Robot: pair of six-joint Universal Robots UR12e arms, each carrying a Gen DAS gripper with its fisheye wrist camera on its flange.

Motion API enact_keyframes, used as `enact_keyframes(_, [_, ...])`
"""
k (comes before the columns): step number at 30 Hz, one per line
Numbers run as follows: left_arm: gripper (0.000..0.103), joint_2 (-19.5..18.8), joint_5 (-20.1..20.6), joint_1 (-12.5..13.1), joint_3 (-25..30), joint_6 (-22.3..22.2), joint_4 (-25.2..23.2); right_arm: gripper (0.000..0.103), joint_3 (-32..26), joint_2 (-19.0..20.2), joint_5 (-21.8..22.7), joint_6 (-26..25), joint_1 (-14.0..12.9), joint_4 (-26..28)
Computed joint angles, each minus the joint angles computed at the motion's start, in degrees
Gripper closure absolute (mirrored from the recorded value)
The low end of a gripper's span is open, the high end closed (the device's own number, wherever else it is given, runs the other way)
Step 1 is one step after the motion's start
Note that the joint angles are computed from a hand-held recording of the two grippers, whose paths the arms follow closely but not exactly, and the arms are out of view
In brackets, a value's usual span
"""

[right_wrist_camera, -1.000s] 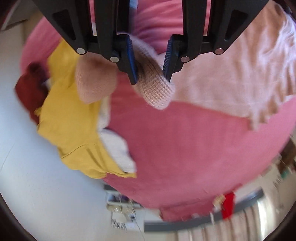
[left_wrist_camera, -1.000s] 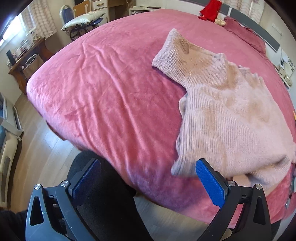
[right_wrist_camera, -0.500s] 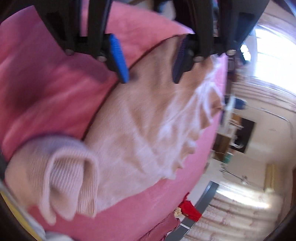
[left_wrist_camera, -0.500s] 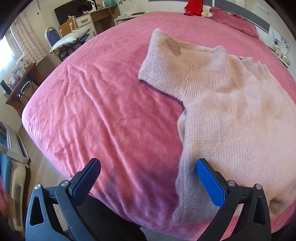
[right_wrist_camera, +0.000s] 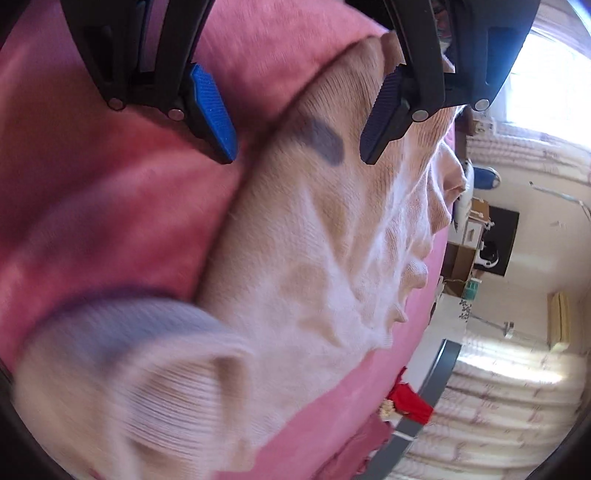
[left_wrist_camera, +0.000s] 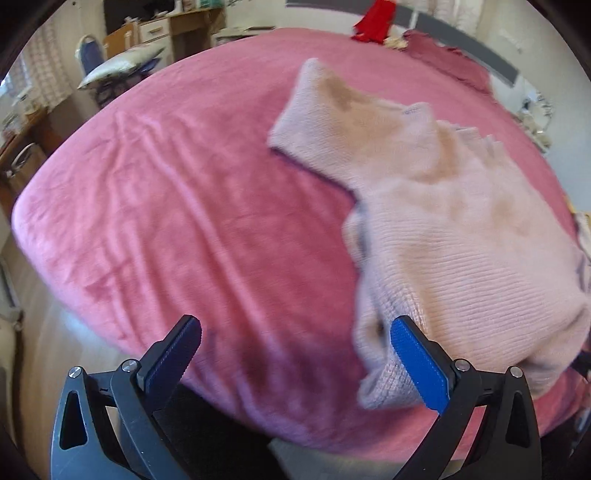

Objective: Fold clothes

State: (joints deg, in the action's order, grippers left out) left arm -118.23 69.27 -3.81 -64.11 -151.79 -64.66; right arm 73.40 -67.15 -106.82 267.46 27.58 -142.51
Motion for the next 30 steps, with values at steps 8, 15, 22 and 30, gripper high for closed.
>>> enact_keyframes(8, [0.0, -0.02, -3.65, -1.12, -2.01, 4.87, 0.65, 0.077, -1.29, 3.56, 7.71, -4.27, -1.32, -12.73])
enact_keyframes(15, [0.0, 0.48, -11.2, 1.17, -0.66, 6.55, -3.89, 0.088, 1.45, 3.98, 0.43, -1.77, -0.5, -36.83])
enact_keyframes(22, [0.0, 1.46, -10.82, 0.17, -1.14, 21.38, -6.91, 0.083, 0.11, 3.26, 2.71, -6.15, -1.19, -28.01])
enact_keyframes(30, [0.0, -0.41, -2.51, -2.79, 0.36, 25.75, -5.94, 0.061, 2.78, 1.74, 4.01, -1.31, -0.39, -20.23])
